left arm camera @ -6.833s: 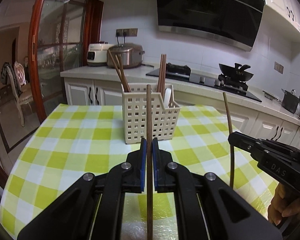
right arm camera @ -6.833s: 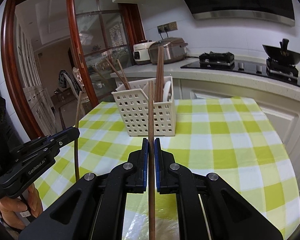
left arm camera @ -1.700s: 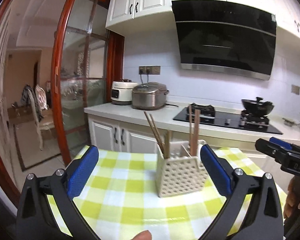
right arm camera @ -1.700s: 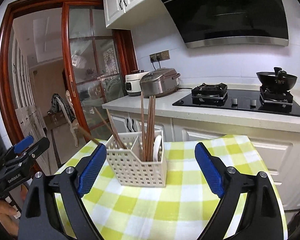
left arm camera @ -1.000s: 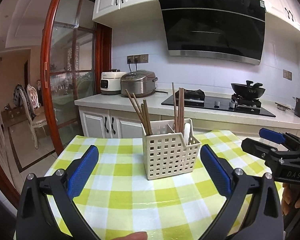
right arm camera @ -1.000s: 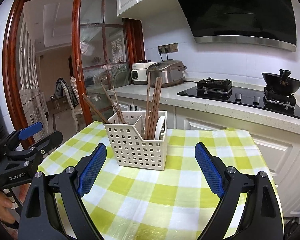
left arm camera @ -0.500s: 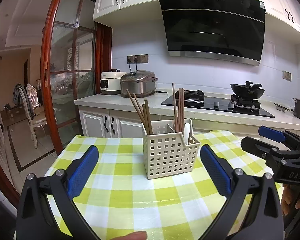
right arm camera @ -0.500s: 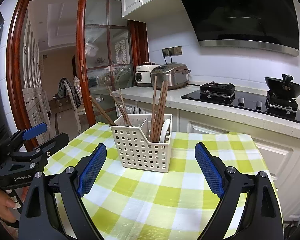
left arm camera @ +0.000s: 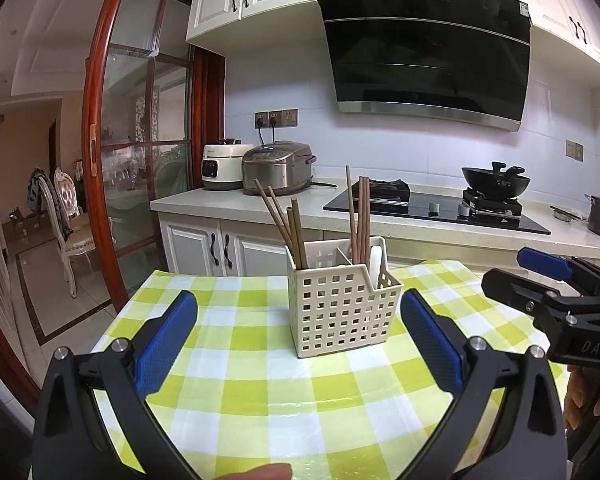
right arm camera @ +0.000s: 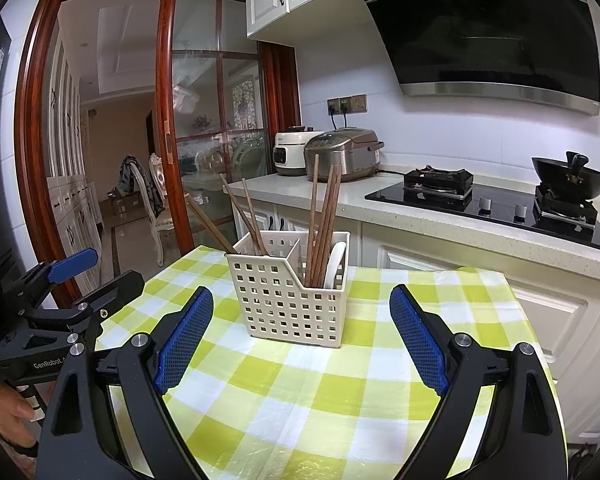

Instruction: Organize utensils

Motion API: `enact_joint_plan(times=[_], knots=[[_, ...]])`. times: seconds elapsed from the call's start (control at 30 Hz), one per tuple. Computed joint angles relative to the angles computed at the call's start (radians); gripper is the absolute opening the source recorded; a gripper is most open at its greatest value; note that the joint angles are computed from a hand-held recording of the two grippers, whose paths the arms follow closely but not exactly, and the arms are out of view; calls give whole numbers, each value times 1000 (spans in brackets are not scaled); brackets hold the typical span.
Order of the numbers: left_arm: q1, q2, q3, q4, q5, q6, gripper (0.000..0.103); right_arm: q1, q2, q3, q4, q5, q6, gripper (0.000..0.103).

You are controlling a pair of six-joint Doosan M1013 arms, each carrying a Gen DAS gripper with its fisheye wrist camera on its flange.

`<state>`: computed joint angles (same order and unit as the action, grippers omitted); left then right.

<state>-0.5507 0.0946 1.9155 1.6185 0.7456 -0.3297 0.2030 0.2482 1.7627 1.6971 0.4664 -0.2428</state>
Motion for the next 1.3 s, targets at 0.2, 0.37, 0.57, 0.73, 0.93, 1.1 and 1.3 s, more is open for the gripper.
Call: enact_joint_plan(times=[0.2, 0.37, 0.57, 0.73, 0.93, 1.1, 1.3], knots=[[2, -2, 1, 3, -1, -4, 98, 1, 0, 0, 0, -2, 1, 85], [1, -3, 2, 3, -2, -3, 98, 2, -2, -1, -11, -3, 10, 85], [2, -4, 2, 1, 1, -4, 98, 1, -3, -2, -15, -2, 14, 85], [2, -4, 2, 2, 3, -2, 98, 0, -3, -3, -19, 0, 18, 85], [2, -4, 2, 3, 2, -2, 98, 0, -2, -3, -20, 2, 18, 85], [2, -3, 1, 3, 4, -7, 98, 0, -2, -3, -20, 1, 20, 85], [0, -2, 1, 1, 4, -6, 98, 1, 0, -3, -24, 0, 22, 85]])
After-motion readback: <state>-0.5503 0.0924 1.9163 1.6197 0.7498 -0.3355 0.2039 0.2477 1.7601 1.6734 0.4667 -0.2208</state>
